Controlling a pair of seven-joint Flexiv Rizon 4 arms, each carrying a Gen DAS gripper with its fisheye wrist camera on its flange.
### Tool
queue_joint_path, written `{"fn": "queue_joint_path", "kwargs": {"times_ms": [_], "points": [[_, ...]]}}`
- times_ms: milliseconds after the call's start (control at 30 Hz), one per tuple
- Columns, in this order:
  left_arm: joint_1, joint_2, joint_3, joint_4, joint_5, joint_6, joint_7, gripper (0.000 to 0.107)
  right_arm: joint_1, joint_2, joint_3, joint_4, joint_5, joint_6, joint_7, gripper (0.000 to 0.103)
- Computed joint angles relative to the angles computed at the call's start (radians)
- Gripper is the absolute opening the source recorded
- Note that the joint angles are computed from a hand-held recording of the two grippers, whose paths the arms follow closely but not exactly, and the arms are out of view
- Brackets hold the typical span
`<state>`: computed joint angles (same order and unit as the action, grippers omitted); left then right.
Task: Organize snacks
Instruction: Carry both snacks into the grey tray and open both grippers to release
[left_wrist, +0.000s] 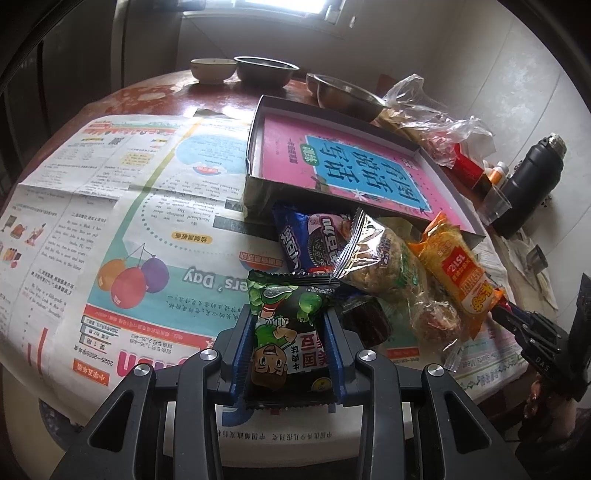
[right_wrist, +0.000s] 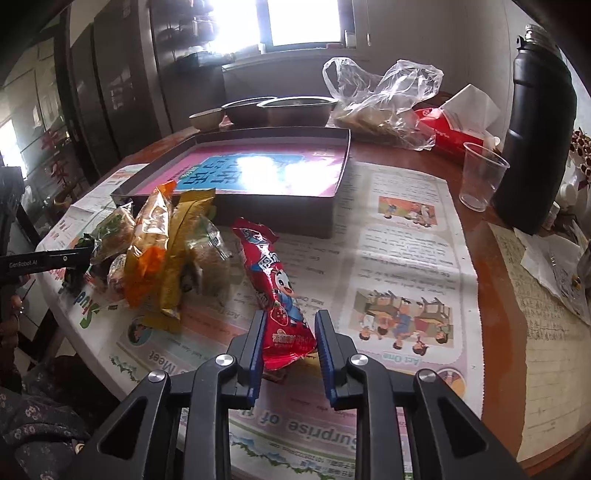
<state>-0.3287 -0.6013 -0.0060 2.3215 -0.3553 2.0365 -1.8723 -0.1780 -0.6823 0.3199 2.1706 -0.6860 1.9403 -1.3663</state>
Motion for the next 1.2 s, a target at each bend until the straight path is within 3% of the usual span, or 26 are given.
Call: {"fn": "queue_joint_path", "kwargs": {"times_ms": [167,233,533,767,933,1200], "points": [[0.059,0.0,-0.044,0.003,0.058,0.008,-0.023,0.036,-0.054,-0.006,0.031,-0.002,-0.029,0.038,0.032,0.014],[0.077,-0.006,-0.056,0.0,0.075,0.001,-0.033,0.036,-0.033,-0.001,0.008,-0.005,-0.026,0.029,0.043,0.014],[0.07,-0.012,-0.049,-0.005,0.091,-0.009,-0.051,0.036,-0.033,-0.026,0.039,-0.06,-0.016,-0.06,0.075,0.016],[0.06,-0.014,-0.038,-0.014,0.088,-0.016,-0.046,0.036,0.051,-0.036,0.007,-0.109,0.085,-0.12,0.027,0.022],[0.058,-0.019,-0.035,-0.017,0.088,-0.01,-0.041,0.035,0.083,-0.061,0.002,-0.138,0.135,-0.108,-0.029,0.022],[0.092,-0.006,-0.055,0.002,0.119,0.014,-0.058,0.035,-0.041,-0.082,0.131,-0.121,0.095,-0.076,-0.068,0.018]]}}
